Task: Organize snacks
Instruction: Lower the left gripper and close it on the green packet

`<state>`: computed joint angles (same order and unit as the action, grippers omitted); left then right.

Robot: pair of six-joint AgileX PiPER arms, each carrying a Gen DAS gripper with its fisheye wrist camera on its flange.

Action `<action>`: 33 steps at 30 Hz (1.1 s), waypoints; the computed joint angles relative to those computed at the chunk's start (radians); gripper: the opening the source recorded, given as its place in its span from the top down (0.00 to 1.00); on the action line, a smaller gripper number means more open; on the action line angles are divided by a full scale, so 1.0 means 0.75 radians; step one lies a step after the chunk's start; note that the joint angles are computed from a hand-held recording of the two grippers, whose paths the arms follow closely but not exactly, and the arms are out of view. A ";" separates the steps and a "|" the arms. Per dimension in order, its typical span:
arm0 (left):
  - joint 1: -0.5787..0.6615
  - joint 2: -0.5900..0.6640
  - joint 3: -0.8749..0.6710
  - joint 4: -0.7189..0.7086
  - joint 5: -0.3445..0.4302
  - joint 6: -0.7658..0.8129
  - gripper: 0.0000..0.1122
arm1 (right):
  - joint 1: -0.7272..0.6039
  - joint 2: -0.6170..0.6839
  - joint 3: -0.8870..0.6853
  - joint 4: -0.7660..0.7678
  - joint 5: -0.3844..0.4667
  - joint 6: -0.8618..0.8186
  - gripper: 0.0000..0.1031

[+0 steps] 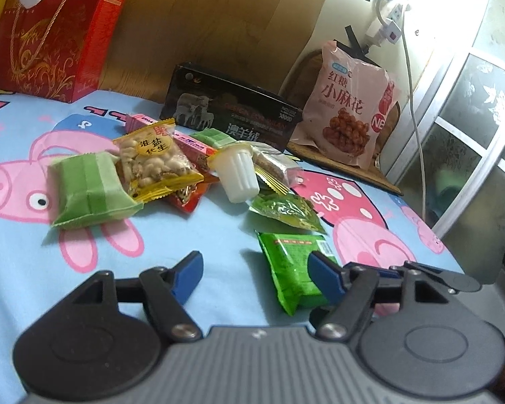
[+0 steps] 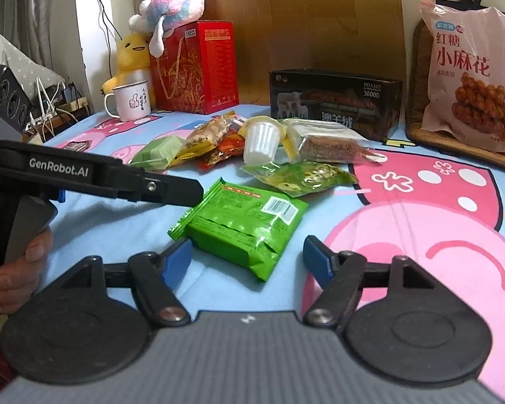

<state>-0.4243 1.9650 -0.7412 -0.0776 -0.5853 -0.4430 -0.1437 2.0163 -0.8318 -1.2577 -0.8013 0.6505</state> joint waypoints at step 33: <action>-0.015 -0.002 -0.006 -0.041 0.013 0.049 0.34 | 0.003 -0.002 0.009 0.018 0.002 -0.019 0.27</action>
